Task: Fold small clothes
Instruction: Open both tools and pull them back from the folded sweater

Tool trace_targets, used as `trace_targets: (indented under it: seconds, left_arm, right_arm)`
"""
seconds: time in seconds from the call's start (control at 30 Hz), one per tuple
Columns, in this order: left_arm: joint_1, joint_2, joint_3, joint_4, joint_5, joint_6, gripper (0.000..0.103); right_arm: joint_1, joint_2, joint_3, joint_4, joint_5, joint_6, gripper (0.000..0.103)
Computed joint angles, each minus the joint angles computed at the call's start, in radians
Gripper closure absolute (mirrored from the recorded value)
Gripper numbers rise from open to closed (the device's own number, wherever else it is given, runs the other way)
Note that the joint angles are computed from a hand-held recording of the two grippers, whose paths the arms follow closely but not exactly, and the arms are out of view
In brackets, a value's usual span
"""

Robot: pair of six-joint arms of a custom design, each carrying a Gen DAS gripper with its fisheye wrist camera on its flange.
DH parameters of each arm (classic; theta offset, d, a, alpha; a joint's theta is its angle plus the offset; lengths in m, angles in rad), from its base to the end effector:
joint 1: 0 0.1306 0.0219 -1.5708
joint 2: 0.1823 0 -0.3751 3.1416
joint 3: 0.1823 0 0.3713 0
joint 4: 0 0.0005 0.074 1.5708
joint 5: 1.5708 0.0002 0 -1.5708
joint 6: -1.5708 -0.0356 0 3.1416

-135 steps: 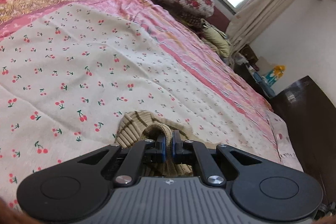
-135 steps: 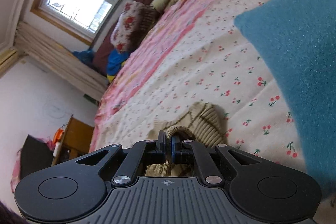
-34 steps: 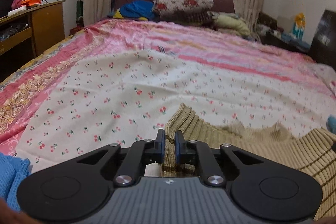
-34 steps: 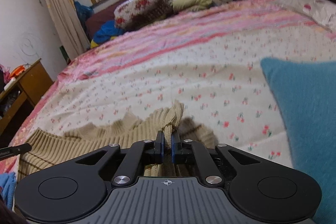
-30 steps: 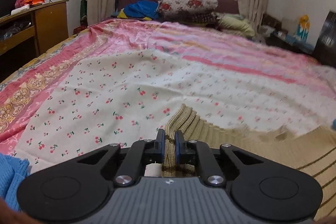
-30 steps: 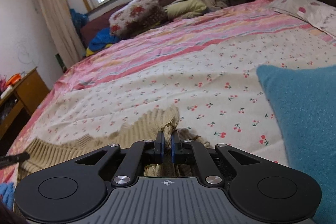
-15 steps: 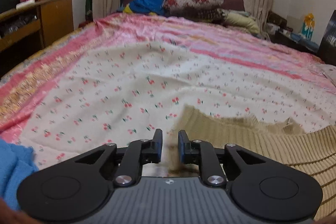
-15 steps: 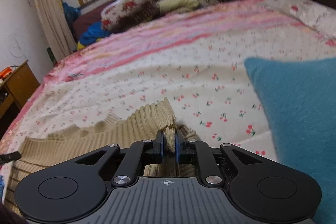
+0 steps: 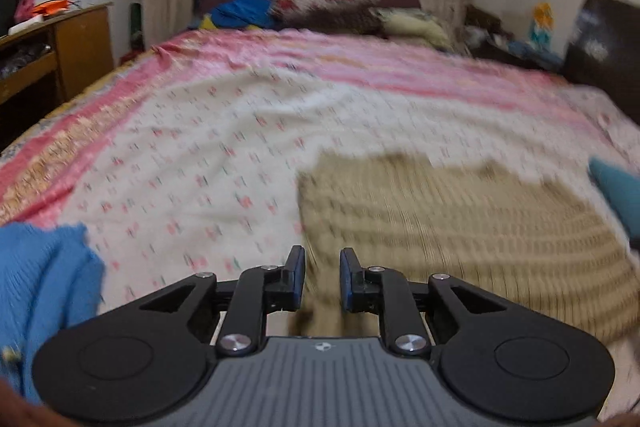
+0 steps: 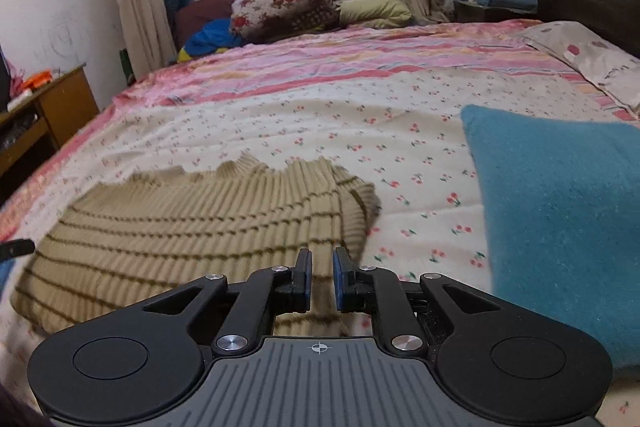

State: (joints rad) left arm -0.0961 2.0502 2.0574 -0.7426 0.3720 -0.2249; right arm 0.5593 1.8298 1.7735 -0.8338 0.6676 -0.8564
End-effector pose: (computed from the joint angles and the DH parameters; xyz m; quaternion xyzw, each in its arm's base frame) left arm 0.6985 -0.0808 0.3572 0.2176 0.8747 -0.1430 0.4087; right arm 0.5348 0.3082 0.3695 0.2400 0.8646 -0.0296 0.4404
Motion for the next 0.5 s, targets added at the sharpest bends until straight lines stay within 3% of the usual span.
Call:
trace_targets:
  seconds: [0.1, 0.17, 0.3, 0.5]
  left_arm:
    - [-0.003, 0.0, -0.03, -0.017, -0.033, -0.002, 0.077]
    - [0.001, 0.004, -0.03, -0.021, -0.05, 0.003, 0.071]
    - [0.011, 0.007, -0.018, -0.049, -0.045, 0.022, 0.071]
    - [0.022, -0.03, -0.073, -0.01, -0.016, 0.066, 0.071]
  right_arm:
    - [-0.013, 0.014, -0.003, -0.033, -0.042, -0.022, 0.089]
    - [-0.021, 0.025, 0.002, -0.07, -0.059, -0.049, 0.089]
    - [-0.018, 0.026, 0.018, -0.125, -0.035, -0.088, 0.089]
    - [0.022, 0.007, 0.02, -0.09, 0.019, -0.057, 0.089]
